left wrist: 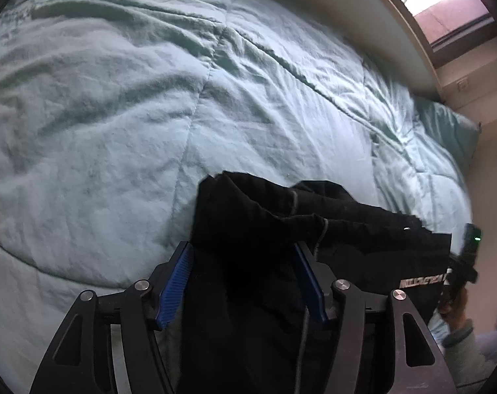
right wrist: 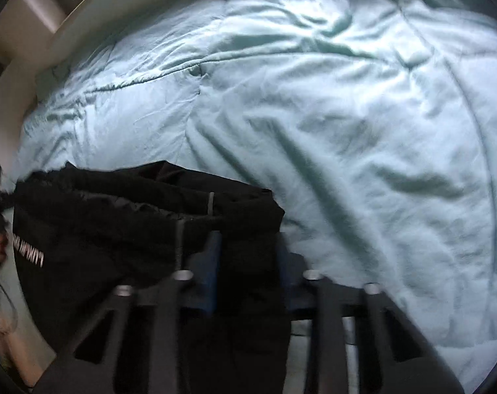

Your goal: Fold large clothes

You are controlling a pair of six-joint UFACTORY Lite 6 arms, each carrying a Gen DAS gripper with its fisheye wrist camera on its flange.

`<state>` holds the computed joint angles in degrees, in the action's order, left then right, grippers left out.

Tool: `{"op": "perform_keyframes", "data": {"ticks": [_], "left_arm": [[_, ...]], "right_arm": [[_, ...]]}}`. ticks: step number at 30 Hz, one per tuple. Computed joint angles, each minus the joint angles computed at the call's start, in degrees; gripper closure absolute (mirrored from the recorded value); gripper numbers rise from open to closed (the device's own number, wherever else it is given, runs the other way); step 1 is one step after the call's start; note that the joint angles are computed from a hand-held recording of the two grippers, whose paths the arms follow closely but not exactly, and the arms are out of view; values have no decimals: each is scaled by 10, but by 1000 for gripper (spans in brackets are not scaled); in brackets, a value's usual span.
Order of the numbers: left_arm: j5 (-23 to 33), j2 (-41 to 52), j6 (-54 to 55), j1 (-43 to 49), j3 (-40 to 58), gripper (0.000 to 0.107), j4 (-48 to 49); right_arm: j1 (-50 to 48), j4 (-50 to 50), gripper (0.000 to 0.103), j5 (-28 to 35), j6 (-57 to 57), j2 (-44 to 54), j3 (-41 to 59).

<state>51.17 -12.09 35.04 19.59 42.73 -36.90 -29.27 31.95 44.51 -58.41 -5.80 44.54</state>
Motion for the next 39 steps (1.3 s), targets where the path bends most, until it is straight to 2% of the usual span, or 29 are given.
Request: {"op": "perform_keyframes", "data": {"ticks": [2, 5, 6, 7, 10, 11, 13, 15, 17, 19, 21, 22, 24, 25, 27, 29, 31, 32, 34, 37, 39], "left_arm": [[-29, -2, -23, -18, -1, 43, 22], [-56, 17, -16, -40, 3, 43, 4], [-71, 25, -5, -46, 3, 47, -10], [-93, 33, -12, -59, 4, 65, -16], [-102, 6, -41, -65, 2, 91, 1], [-94, -27, -38, -54, -6, 94, 0], [-47, -93, -31, -6, -7, 95, -14], [22, -111, -15, 42, 38, 95, -44], [33, -96, -40, 24, 105, 95, -30], [9, -70, -79, -15, 160, 95, -8], [-52, -38, -159, -63, 196, 95, 50], [-93, -13, -219, -89, 207, 95, 109], [-151, 54, -275, -98, 209, 95, 168], [-156, 90, -274, -96, 215, 95, 162], [-129, 162, -227, -71, 226, 95, 77], [-138, 146, -171, -69, 196, 95, 28], [-157, 106, -174, -88, 166, 95, 62], [-147, 94, -174, -91, 163, 95, 71], [-114, 71, -198, -96, 170, 95, 100], [-65, 5, -217, -103, 170, 92, 121], [-27, -51, -228, -115, 169, 86, 127]], "right_arm": [[4, -10, 81, -8, 8, -48, -26], [-6, -5, 85, 25, 2, -108, -43], [-5, -8, 86, 32, 6, -125, -47], [3, -20, 86, 34, 24, -147, -52], [24, -59, 87, 37, 98, -203, -52], [18, -62, 88, 46, 105, -222, -46], [15, -81, 89, 61, 130, -258, -23], [17, -98, 89, 73, 145, -269, 11], [62, -140, 89, 56, 188, -257, 45], [109, -191, 89, 19, 249, -220, 71], [141, -227, 89, -23, 305, -158, 94], [146, -229, 89, -42, 322, -114, 106], [162, -253, 89, -88, 369, -32, 107], [168, -264, 89, -109, 392, -1, 97], [183, -286, 89, -151, 429, 71, 77], [195, -301, 87, -174, 457, 96, 55], [206, -327, 83, -197, 491, 99, 37], [210, -348, 77, -195, 514, 100, 41], [204, -340, 75, -174, 511, 96, 55], [155, -214, 72, -120, 402, 2, 49], [108, -128, 52, -51, 316, -110, 36]]}}
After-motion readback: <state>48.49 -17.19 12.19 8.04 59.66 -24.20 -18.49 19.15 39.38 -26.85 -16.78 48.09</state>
